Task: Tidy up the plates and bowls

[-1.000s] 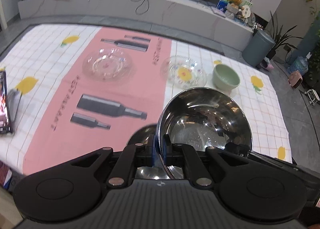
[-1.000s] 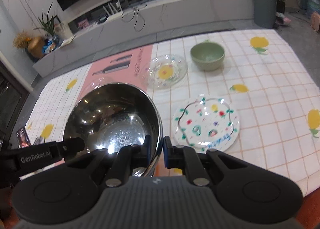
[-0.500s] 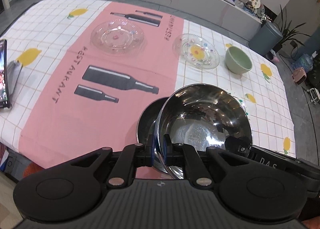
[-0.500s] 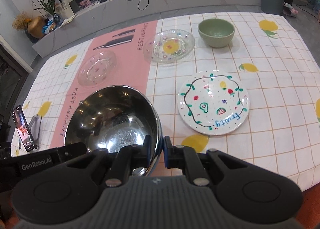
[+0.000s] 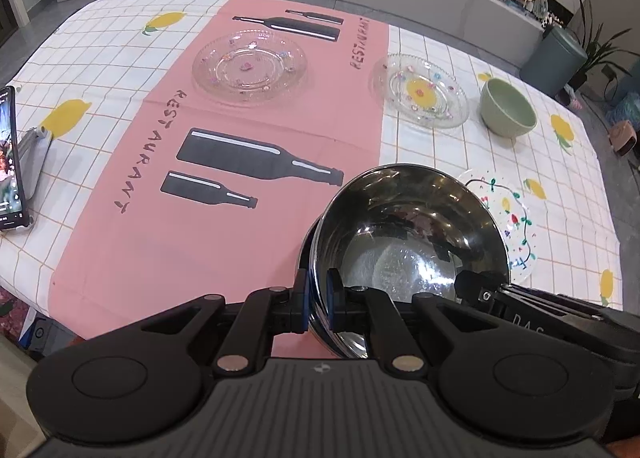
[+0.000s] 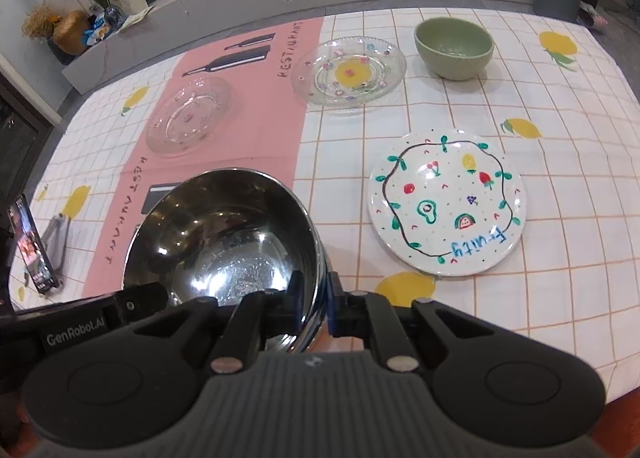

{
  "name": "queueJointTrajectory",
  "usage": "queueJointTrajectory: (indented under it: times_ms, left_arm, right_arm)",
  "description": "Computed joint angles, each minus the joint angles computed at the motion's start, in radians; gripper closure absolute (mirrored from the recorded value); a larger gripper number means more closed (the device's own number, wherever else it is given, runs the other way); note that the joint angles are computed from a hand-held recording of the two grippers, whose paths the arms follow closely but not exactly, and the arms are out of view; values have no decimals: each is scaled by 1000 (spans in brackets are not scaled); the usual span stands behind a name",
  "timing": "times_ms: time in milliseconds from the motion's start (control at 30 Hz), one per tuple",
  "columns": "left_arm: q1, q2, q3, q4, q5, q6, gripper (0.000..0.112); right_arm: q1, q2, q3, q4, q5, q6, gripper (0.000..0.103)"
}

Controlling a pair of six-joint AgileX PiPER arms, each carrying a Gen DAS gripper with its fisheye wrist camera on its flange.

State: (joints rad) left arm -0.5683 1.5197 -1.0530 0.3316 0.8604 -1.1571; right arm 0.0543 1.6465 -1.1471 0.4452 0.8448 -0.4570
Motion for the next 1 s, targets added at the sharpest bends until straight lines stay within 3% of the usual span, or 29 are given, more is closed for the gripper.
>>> queueJointTrajectory:
  times_ms: [433, 767, 900, 1000]
  left_arm:
    - [-9, 34, -6, 16, 19, 8, 101]
    - [-29, 54, -22, 39, 37, 23, 98]
    - [-16, 41, -7, 22, 9, 43, 93]
    - [-8, 32, 1, 15, -1, 52, 91]
  right_arm:
    - [37, -7, 22, -53, -52, -26, 95]
    - [97, -44, 76, -146, -143, -27, 95]
    - [107, -61, 97, -161, -178, -37, 94]
    - [118, -78, 116, -185, -212, -43, 84]
